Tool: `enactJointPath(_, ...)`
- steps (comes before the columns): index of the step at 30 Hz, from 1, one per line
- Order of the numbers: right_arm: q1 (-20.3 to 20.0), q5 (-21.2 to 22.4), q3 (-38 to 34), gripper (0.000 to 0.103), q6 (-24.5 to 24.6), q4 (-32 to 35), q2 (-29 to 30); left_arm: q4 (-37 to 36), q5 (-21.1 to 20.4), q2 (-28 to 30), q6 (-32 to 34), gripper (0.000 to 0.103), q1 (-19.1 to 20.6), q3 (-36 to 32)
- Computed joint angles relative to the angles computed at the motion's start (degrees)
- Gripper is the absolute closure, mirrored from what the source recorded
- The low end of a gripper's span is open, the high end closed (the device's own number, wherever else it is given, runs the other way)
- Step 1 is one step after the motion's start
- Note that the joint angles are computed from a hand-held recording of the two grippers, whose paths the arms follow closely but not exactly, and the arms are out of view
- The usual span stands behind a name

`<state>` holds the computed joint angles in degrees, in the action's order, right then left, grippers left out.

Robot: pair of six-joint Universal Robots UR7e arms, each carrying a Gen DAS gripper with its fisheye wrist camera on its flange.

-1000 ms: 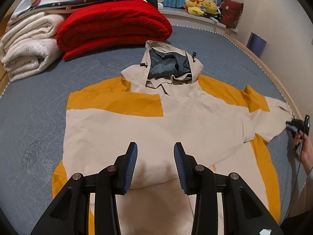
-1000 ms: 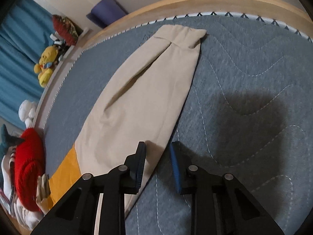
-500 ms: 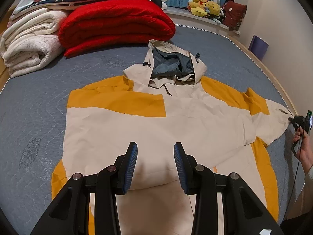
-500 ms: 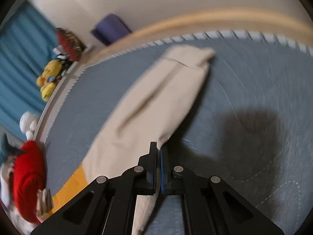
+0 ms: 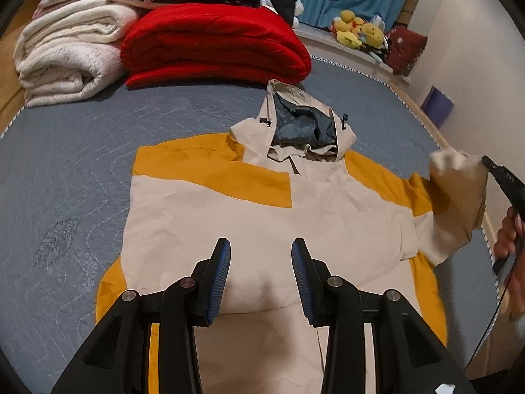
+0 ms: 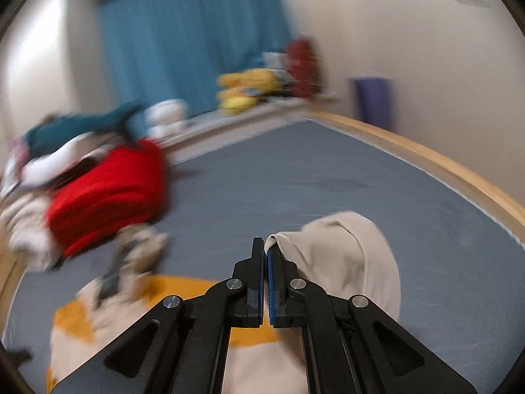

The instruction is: Fold large clothes

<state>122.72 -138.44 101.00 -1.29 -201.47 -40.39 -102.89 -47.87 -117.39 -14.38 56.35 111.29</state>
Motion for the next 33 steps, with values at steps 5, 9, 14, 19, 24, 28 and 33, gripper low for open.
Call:
enactJointPath(5, 8.93, 6.66, -9.73, 0.101, 1.36, 13.77, 7.89, 1.95, -0.93, -0.84, -0.97, 0.067, 0.5, -1.98)
enactJointPath(9, 13.49, 12.87, -16.02, 0.101, 4.73, 25.2, 13.85, 2.55, -1.53, -1.23, -1.28, 0.067, 1.34, -3.45)
enactJointPath(14, 15.72, 13.63, -21.33, 0.1, 10.03, 38.26, 20.71, 2.4, -3.77, -0.8, -1.79, 0.067, 3.65, -5.51)
enactJointPath(19, 15.39, 15.22, -20.35, 0.094, 16.53, 45.31, 19.72, 2.09, -6.48, -0.05, -2.25, 0.067, 5.4, -6.95)
enactJointPath(24, 16.28, 11.23, -15.83, 0.075, 19.07, 43.83, 13.85, 2.04, -7.16, 0.19, -2.25, 0.067, 5.21, -5.99)
enactJointPath(28, 15.69, 9.04, -8.85, 0.064, 21.56, 37.27, 8.03, 1.92, -7.01, 0.25, -2.49, 0.067, 4.36, -4.07)
enactJointPath(33, 10.45, 15.95, -1.9, 0.064, 32.47, 34.39, 5.17, -1.84, -8.92, 0.51, -1.71, 0.067, 2.79, -0.2)
